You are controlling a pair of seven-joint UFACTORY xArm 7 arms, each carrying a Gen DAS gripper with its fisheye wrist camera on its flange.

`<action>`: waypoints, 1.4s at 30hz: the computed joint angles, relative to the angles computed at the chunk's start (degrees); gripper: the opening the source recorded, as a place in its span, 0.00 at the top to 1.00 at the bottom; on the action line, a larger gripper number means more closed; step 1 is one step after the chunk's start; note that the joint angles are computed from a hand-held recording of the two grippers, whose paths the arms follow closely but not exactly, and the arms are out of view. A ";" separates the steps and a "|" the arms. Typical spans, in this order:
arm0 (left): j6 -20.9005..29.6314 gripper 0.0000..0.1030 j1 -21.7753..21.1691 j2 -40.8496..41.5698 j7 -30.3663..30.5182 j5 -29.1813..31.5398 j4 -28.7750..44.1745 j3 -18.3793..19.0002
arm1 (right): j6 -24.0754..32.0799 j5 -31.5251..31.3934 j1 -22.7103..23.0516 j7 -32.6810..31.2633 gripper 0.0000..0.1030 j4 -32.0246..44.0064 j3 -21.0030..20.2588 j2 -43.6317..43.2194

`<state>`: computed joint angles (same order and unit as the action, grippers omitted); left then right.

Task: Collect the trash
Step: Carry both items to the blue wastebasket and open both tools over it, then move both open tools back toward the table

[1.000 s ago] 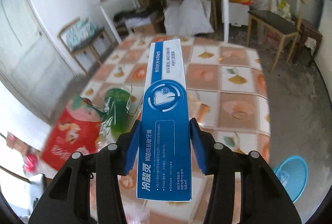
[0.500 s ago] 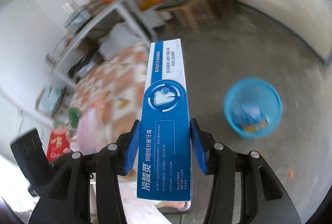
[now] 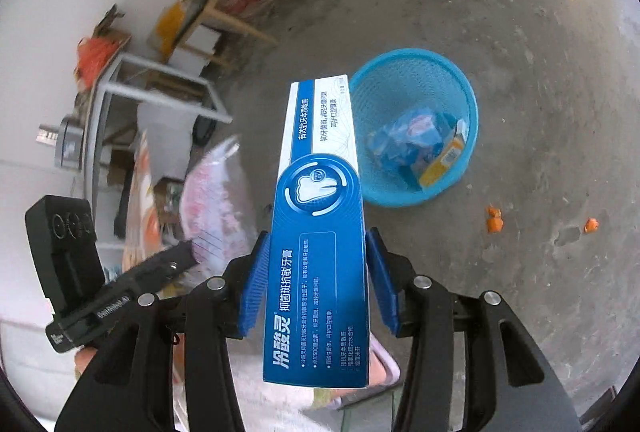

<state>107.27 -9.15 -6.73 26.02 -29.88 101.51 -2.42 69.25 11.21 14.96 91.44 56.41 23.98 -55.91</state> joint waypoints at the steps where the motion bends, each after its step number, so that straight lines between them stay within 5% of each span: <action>1: -1.25 0.78 -0.62 1.40 -1.10 0.16 0.57 -0.93 | -0.60 -0.90 -0.53 -0.74 0.54 -1.79 -1.42 -0.73; 5: -8.20 0.35 -3.27 5.42 -5.41 4.36 1.73 -4.06 | -4.59 -2.35 -1.99 -3.41 0.39 -10.06 -5.91 -4.30; 9: -10.13 0.35 -2.95 5.99 -9.73 3.21 0.92 -3.32 | -5.91 -0.92 -2.71 -2.08 0.39 -17.21 -6.86 -8.55; 15: -9.63 0.35 -0.60 0.80 -4.63 0.95 -2.06 -0.99 | -3.54 0.70 -0.56 0.42 0.39 -19.23 -3.94 -12.30; 22: -2.15 0.35 2.52 -4.20 1.82 -5.37 0.64 5.08 | 3.53 -0.04 -0.53 2.36 0.37 -11.58 -0.14 -13.15; 27: 3.36 0.30 6.52 -9.24 6.84 -11.67 1.34 13.26 | 5.24 -0.94 -1.60 0.34 0.27 -3.56 2.34 -9.79; 35: 3.70 0.28 11.88 -14.33 17.59 -12.49 0.70 26.47 | -3.25 -2.67 -3.43 -8.05 0.27 11.82 6.16 6.63; 42: 0.26 0.28 14.70 -15.19 25.43 -10.38 -0.91 36.68 | -17.20 -9.82 -3.88 -13.24 0.27 31.12 14.52 33.80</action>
<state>107.53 5.55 -21.93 51.44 -40.26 100.60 34.27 52.05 1.39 11.08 78.20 87.54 38.50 -22.11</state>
